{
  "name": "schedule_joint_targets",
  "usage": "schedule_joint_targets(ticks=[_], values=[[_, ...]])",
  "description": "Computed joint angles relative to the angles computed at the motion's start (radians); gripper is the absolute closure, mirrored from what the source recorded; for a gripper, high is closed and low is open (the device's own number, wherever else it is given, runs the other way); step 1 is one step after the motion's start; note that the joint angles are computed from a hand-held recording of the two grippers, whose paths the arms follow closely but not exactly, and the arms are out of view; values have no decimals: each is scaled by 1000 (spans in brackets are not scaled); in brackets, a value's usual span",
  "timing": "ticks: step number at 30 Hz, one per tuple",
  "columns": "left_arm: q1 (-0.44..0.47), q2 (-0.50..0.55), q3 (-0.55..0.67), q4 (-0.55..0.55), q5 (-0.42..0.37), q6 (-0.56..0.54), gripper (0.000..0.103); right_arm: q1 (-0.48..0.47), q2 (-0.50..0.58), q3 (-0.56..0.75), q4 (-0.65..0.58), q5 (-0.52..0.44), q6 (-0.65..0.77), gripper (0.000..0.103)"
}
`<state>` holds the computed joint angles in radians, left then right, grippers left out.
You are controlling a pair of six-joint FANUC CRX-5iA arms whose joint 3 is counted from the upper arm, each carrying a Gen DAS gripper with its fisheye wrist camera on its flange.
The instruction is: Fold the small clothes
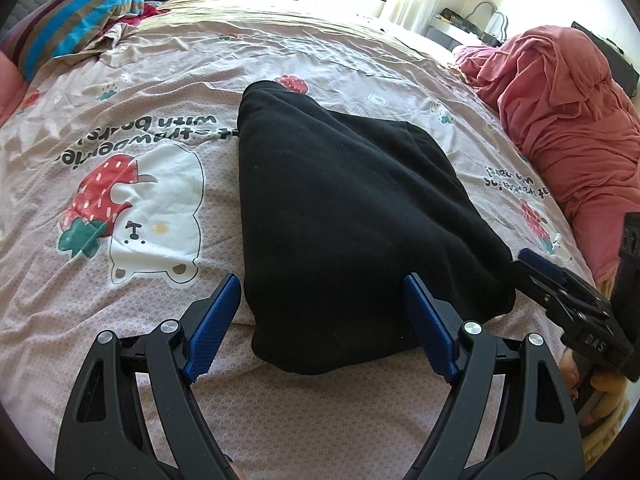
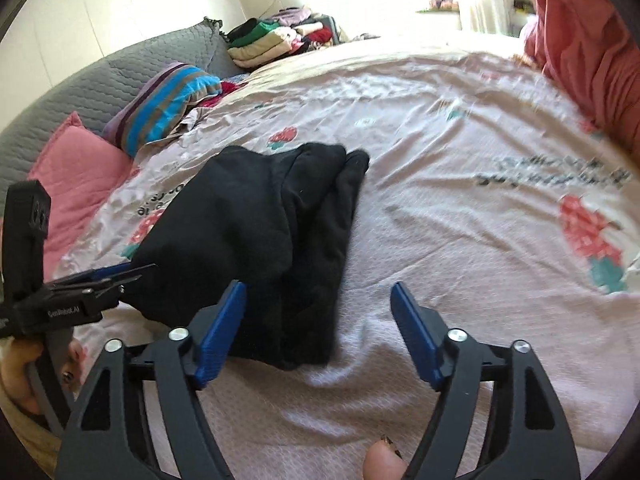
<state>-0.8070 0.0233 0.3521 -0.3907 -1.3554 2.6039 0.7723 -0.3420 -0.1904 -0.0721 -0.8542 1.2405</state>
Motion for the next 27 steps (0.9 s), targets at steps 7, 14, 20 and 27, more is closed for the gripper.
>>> schedule_joint_targets(ticks=[7,14,20,27], values=[[-48,-8,26,-70,-36,29,16,92,-110,-133,245,96,-219,6],[-142,-10,71,-190,-112,49,9,168,-219,-245,456,163,-419,5],[-229,-28,84,-288,-166,80,9,247,-269,-310,641,156,-575,5],[-316,-57,72,-376,-214,136,9,352,-316,-381,824,106,-726,5]])
